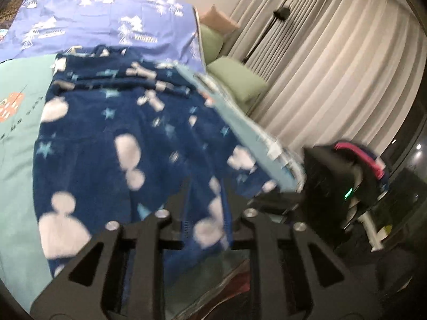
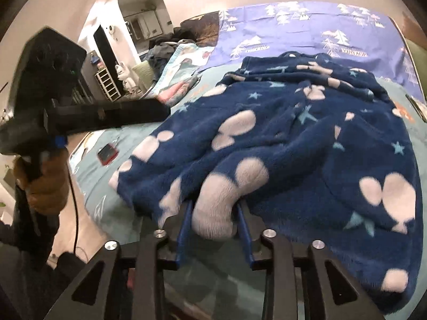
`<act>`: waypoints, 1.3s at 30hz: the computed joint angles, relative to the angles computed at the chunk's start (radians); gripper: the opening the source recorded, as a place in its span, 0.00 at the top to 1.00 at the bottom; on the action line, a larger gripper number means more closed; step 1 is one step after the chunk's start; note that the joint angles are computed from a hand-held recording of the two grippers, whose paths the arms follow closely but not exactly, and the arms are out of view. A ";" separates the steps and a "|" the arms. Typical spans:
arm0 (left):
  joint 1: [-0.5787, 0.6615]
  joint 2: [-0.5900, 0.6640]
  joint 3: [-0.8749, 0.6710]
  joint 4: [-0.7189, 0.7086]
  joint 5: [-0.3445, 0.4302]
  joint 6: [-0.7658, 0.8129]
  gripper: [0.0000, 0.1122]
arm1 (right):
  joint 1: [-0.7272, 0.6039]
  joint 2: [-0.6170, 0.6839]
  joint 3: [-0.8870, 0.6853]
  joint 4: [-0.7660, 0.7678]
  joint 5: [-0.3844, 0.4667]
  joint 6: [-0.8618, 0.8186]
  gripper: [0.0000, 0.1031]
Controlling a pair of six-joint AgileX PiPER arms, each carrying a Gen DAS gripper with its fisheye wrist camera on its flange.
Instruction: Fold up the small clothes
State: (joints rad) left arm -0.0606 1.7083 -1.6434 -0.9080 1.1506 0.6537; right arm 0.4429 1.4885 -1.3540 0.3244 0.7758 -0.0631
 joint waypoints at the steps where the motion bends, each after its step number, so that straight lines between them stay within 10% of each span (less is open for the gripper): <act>1: -0.004 -0.026 0.046 0.020 -0.014 0.021 0.70 | -0.014 -0.030 0.028 0.014 -0.003 -0.007 0.65; 8: -0.089 -0.181 0.270 0.157 -0.158 0.171 0.39 | -0.086 -0.201 0.176 -0.065 0.031 0.082 0.58; 15: -0.344 -0.174 0.370 0.658 -0.495 -0.028 0.43 | -0.056 -0.192 0.214 -0.152 0.038 0.151 0.58; 18: -0.302 -0.079 0.225 0.641 -0.384 -0.095 0.75 | -0.037 -0.169 0.205 -0.185 0.030 0.145 0.58; 20: -0.197 -0.009 0.075 0.477 -0.266 -0.125 0.75 | -0.053 -0.128 0.174 -0.173 0.022 0.114 0.58; 26: -0.084 0.034 -0.061 0.456 -0.288 -0.293 0.75 | -0.139 -0.028 0.079 -0.048 -0.019 0.053 0.58; 34: -0.050 -0.117 0.139 0.090 -0.021 0.186 0.73 | -0.204 0.028 -0.010 0.105 0.038 -0.046 0.58; 39: -0.260 -0.108 0.214 0.360 -0.106 0.143 0.72 | -0.280 0.061 -0.062 0.272 0.072 -0.128 0.56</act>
State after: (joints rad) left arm -0.3207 1.5998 -1.4299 -0.5483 1.0445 0.7965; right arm 0.1630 1.5494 -1.4158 0.5959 0.8473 -0.1914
